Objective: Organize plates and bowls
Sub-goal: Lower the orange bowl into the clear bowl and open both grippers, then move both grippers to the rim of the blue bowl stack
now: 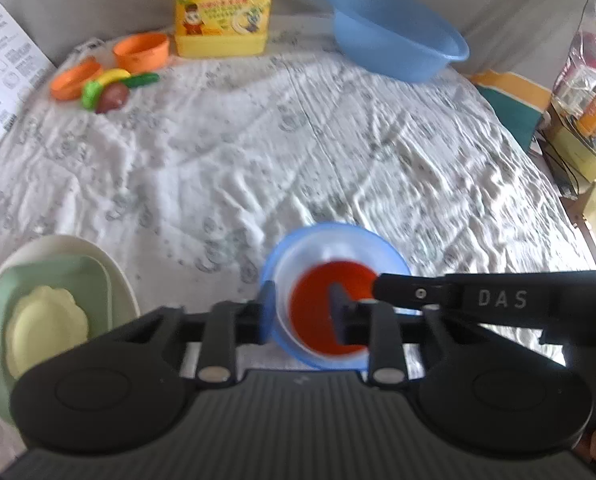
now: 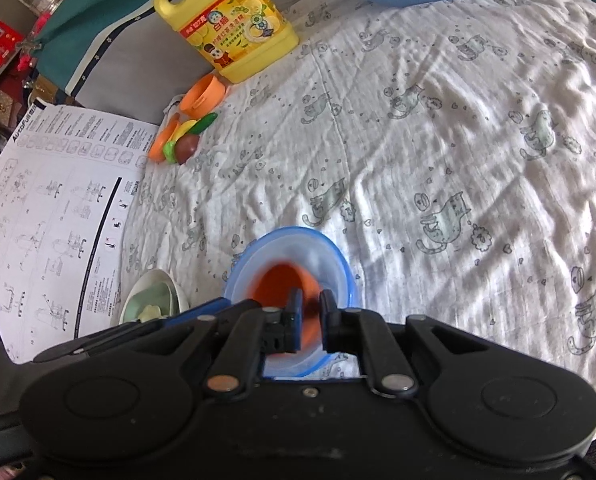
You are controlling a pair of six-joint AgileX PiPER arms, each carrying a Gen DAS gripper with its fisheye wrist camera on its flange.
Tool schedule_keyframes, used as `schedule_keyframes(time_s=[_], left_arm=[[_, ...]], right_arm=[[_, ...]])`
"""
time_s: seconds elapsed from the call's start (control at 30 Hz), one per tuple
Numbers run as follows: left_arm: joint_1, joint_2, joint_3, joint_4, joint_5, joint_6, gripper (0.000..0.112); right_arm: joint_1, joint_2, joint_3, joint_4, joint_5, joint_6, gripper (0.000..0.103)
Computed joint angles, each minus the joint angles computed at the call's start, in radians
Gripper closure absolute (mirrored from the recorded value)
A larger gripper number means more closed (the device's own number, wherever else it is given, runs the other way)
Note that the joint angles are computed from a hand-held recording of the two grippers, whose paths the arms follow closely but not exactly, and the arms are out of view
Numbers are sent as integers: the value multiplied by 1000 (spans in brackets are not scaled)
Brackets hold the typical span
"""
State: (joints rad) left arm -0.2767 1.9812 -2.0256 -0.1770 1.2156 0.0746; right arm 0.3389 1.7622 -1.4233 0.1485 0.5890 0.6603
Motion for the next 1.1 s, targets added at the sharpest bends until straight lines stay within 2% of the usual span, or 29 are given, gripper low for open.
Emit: schedule_keyframes(time_s=[0.07,0.1,0.23,0.33,0.43,0.9,1.1], left_arm=[[4,-18,17,14,-27,-8,57],[9,-26,23,13,-37,-8,53],[46,-72,71,-15,-96,-6,20],[56,-97,94,-7,-124,-3,11],[68,-116,116,-16,-133,11,9],[93,-189,231,-15,-164,22,9],[95,-216,275,-17,-181,33,9]], right_arm=[[-7,-8,6,6,-6,3,89],[-10,-13,10,10,-10,3,85],[-7,-47,28,-37,-34,48,63],[8,-68,26,-136,-32,129,29],[16,-81,27,-212,-20,198,10],[51,-162,142,-365,-2,375,1],[75,-170,153,-404,1,403,1]])
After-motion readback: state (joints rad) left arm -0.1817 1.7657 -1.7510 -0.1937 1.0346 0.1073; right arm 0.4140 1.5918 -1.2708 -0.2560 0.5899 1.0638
